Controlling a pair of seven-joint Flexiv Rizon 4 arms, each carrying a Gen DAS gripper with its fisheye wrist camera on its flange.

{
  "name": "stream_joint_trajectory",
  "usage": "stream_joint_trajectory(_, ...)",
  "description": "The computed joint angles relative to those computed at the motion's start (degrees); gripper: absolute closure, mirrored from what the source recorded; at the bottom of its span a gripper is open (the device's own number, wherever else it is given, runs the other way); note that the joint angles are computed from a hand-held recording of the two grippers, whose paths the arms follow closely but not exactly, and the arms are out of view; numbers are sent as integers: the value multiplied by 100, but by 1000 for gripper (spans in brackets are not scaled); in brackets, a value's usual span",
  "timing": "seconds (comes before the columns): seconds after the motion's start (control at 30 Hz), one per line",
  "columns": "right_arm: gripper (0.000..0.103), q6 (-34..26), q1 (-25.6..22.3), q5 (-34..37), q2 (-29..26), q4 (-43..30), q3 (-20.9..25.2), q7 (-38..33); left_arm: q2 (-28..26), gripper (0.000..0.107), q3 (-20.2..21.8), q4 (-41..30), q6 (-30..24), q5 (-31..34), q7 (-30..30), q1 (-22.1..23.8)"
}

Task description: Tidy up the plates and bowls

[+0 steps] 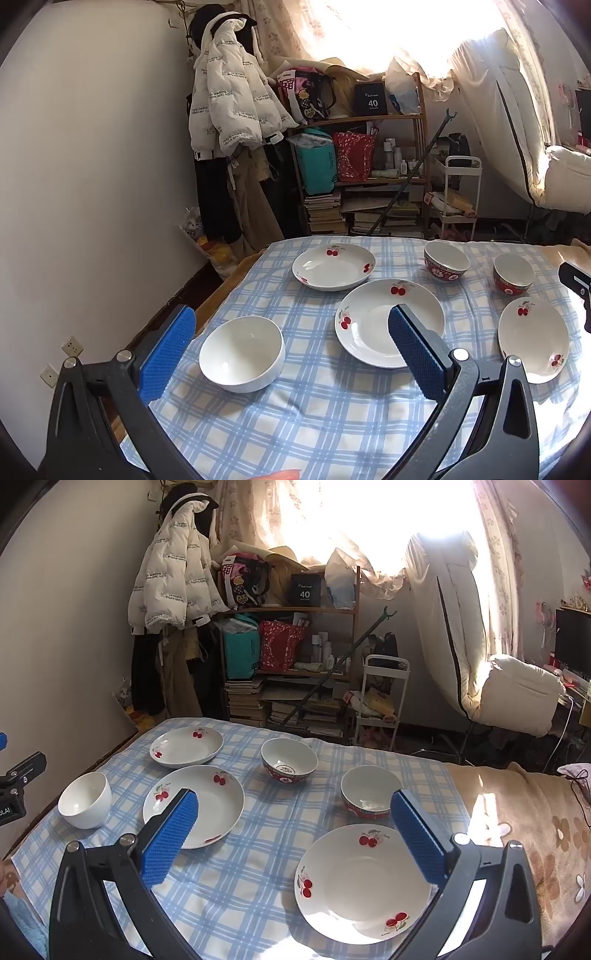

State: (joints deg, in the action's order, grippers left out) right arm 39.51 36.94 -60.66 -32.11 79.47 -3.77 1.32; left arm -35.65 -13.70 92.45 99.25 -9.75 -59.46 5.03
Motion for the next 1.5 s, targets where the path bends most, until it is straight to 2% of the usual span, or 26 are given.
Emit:
stream_joint_trajectory(0.17, 0, -5, 2, -41, 10, 16, -1, 22, 4, 4, -36, -10, -75, -12, 8, 23)
stream_joint_trajectory(0.27, 0, -8, -7, -20, 2, 6, 8, 1, -15, 4, 169, -73, -102, -64, -38, -127)
stream_joint_trajectory(0.4, 0, 4, 14, -99, 24, 37, -17, 62, -10, 4, 64, -24, -100, -89, -29, -31)
stream_joint_trajectory(0.53, 0, 7, -11, -87, 7, 26, -4, 40, -7, 4, 256, -72, -81, -83, -53, -207)
stream_joint_trajectory(0.6, 0, 14, -6, -103, 5, 20, -10, 55, -43, 4, 87, -53, -19, -37, -5, -70)
stream_joint_trajectory(0.73, 0, 12, -8, -98, 2, 16, -8, 49, -39, 4, 7, -12, 42, 9, 4, -10)
stream_joint_trajectory(1.5, 0, 19, -9, -96, -6, 8, -9, 41, 32, 4, 90, 16, 42, 35, -78, -72)
